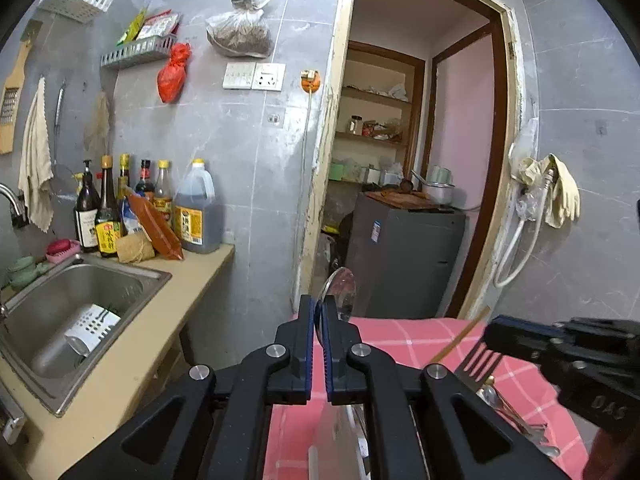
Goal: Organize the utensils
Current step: 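Open both tools over the white holder to drop the spoon and fork inside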
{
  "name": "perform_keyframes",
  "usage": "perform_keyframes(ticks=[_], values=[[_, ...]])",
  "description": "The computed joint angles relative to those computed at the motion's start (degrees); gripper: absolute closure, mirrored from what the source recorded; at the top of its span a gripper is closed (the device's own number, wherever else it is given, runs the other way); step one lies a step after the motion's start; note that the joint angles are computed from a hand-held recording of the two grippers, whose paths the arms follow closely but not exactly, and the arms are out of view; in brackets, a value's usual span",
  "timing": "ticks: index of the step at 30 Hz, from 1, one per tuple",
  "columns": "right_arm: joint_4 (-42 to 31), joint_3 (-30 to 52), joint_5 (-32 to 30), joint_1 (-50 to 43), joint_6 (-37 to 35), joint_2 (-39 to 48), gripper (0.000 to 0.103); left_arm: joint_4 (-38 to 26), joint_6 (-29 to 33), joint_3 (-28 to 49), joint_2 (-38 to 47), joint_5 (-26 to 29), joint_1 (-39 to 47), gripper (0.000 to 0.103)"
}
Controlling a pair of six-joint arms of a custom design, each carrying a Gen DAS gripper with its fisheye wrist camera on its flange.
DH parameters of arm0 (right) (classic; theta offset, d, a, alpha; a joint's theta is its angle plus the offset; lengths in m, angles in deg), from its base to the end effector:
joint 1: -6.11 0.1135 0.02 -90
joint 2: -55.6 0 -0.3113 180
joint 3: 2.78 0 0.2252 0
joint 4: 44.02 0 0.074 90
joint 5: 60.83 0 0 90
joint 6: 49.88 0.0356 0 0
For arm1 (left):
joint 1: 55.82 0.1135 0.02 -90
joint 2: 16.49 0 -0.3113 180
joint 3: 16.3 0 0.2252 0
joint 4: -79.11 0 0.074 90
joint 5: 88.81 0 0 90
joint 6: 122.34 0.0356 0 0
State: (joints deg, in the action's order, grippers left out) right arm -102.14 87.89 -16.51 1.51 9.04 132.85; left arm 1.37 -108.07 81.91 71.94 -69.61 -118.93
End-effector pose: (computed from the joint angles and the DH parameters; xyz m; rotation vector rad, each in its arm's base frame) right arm 0.2419 0.0061 0.3998 -0.8423 1.9645 0.5749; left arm 0.1501 -0.2216 0.3835 -0.4615 1.8251 0.1259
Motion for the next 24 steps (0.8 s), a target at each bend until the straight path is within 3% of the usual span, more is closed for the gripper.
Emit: perform_keyframes(ticks=[8, 10, 12, 15, 18, 24], values=[[0.39, -0.89, -2.35, -1.52, 1.78, 0.89, 0.098, 9.91, 5.44, -5.12, -4.24, 4.39, -1.86, 0.094], [0.99, -0.86, -3.05, -2.39, 2.55, 1.07, 0.092, 11.53, 5.82, -5.89, -5.04, 5.7, -2.24, 0.092], [1.88, -1.36, -4.74, -4.34, 3.4, 0.81, 0.077, 11.84, 5.71, -5.76, -5.16, 5.99, -2.93, 0.085], [3.76, -2.03, -7.06, -7.23, 4.8, 0.12, 0.074, 10.56, 4.5, -4.09, -4.38, 4.32, -4.55, 0.068], [6.06, -2.36, -9.6, -10.95, 6.83, -0.56, 0.071, 8.89, 3.36, -1.52, -3.2, 2.78, -5.61, 0.065], [13.3, -2.66, -16.11, -20.38, 11.91, -1.78, 0.039, -0.82, -1.73, 8.33, 2.39, -1.31, -8.3, 0.04]])
